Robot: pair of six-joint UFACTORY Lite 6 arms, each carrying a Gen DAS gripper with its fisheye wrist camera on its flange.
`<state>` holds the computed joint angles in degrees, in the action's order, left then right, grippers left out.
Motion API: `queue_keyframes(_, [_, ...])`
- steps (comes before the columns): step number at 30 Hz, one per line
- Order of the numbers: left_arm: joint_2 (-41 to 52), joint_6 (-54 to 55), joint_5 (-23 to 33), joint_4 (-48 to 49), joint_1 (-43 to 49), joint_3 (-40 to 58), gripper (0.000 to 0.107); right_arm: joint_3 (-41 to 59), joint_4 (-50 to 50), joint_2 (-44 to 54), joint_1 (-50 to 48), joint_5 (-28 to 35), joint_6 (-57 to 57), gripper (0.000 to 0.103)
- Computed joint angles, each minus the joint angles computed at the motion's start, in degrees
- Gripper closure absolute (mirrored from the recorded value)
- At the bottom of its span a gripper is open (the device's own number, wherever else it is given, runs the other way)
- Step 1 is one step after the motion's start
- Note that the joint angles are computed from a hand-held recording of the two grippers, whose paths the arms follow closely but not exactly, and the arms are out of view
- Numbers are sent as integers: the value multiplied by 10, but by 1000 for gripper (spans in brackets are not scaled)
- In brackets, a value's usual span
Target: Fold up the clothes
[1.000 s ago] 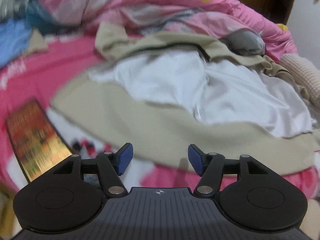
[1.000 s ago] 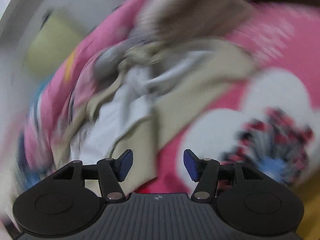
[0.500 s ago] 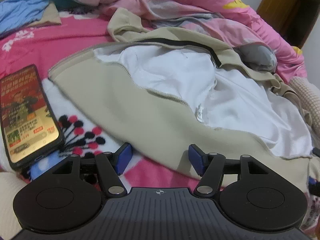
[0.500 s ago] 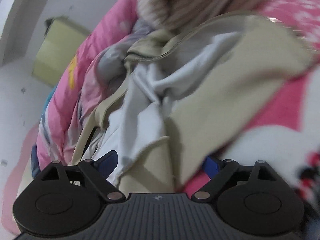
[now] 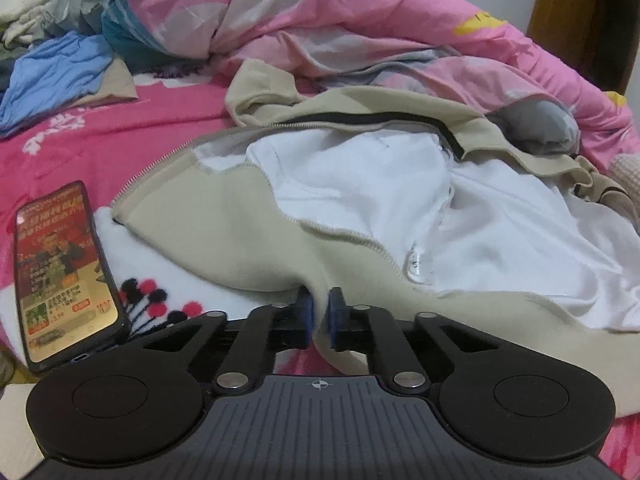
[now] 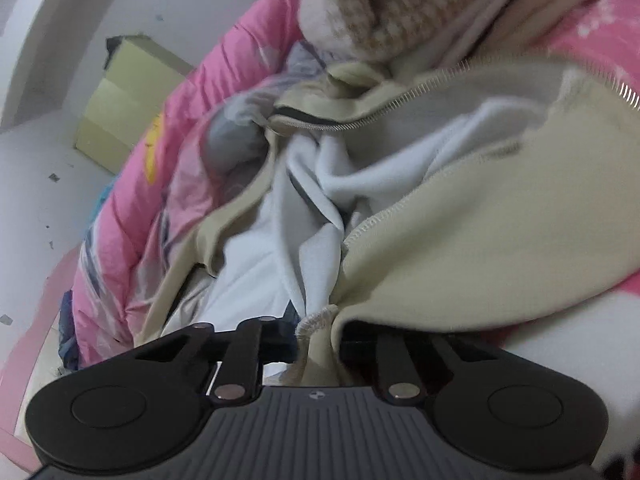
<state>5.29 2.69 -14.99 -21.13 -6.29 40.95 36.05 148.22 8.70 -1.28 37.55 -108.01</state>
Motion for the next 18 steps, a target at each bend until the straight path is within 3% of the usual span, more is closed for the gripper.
queue_keyframes(3, [-30,-22,7,22,1,-19,103,-37,-5,-43,-7,1,10,88])
queue_keyframes(9, [-112,-147,29,158,17,-62,104,-91,-62,-108,-32,6,65,88])
queue_keyframes(18, [-234,-430,55,473,58,-138,104,-185,-150,-256,-52,-10,131,89])
